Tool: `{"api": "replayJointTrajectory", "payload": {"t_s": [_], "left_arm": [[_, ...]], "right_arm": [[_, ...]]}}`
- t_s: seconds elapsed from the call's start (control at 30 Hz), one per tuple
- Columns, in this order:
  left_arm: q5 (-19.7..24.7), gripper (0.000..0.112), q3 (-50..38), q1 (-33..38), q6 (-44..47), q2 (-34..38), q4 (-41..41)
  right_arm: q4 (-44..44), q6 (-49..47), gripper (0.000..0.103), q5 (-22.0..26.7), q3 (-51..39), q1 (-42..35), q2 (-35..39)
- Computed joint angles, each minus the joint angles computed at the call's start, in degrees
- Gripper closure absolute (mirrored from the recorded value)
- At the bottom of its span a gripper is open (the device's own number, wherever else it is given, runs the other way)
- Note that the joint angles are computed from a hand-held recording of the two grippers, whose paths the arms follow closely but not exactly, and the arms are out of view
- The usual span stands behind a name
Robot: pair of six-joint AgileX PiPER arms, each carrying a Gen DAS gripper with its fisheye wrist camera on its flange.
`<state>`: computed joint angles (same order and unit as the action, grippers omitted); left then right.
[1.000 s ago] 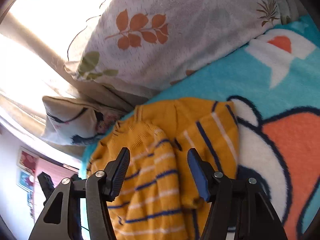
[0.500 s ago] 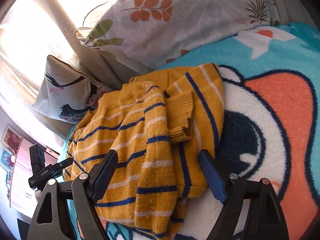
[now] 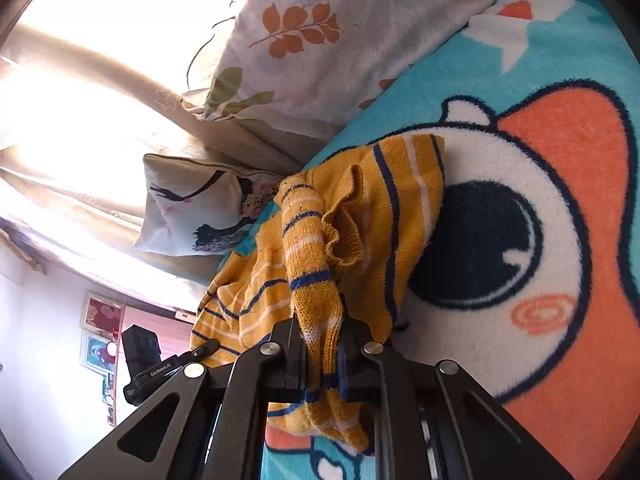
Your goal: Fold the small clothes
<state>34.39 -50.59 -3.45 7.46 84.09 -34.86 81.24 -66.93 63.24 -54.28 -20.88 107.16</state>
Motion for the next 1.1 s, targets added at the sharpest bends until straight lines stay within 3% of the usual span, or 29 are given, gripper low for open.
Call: {"api": "replayJointTrajectory", "payload": {"t_s": [0.07, 0.17, 0.27, 0.43, 0.53, 0.63, 0.73, 0.8, 0.87, 0.9, 0.93, 0.97, 1.0, 1.1], "left_arm": [[-1.1, 0.086, 4.3, -0.6, -2.2, -3.5, 2.6], [-6.0, 0.084, 10.6, -1.8, -5.3, -6.6, 7.2], [-4.5, 0.081, 15.0, 3.3, 1.8, -12.5, 2.5], [-6.1, 0.056, 13.1, -0.2, -12.4, -19.6, 20.9], [-6.8, 0.047, 6.1, -4.9, -16.4, -14.0, 27.2], [-9.4, 0.044, -2.1, -11.4, -26.7, -4.4, 42.4], [-10.1, 0.044, -10.3, -13.8, -31.5, 6.0, 53.3], [-9.5, 0.044, -15.3, -12.9, -26.6, 12.5, 49.3], [-8.0, 0.044, -18.8, -10.8, -16.0, 17.1, 38.7], [-6.4, 0.047, -20.4, -10.1, -12.4, 19.0, 35.0], [-4.7, 0.059, -21.4, -9.7, -10.9, 20.3, 33.4], [-3.1, 0.108, -22.0, -9.6, -11.8, 21.1, 34.1], [-2.4, 0.108, -22.1, -9.0, -13.4, 21.0, 34.6], [-5.0, 0.108, -19.7, -5.7, -12.7, 17.8, 30.3]], "right_arm": [[-2.0, -1.6, 0.091, -0.3, 3.1, -1.0, -1.9], [-4.1, -5.2, 0.082, -8.4, 7.9, -0.2, -4.3], [-3.0, -9.4, 0.075, -9.3, 11.3, -2.9, -6.0], [-2.1, -12.4, 0.06, -16.5, 13.5, -1.4, -17.2], [-2.7, -10.1, 0.051, -20.6, 10.1, 4.8, -19.1], [-6.2, -6.3, 0.041, -26.2, 4.1, 13.5, -16.8], [-20.1, 5.8, 0.04, -37.0, -3.8, 23.2, -11.8], [-31.5, 15.8, 0.04, -40.2, -9.4, 26.8, -6.7], [-41.2, 25.7, 0.04, -38.4, -15.0, 28.2, -2.0], [-42.8, 27.8, 0.04, -36.5, -17.4, 28.2, -0.1], [-42.7, 28.1, 0.058, -34.2, -19.4, 27.9, 1.5], [-41.5, 27.4, 0.094, -31.8, -20.8, 27.4, 2.7], [-39.8, 26.4, 0.096, -29.5, -21.6, 26.8, 3.3], [-35.5, 23.7, 0.097, -29.5, -20.6, 25.6, 1.6]]}}
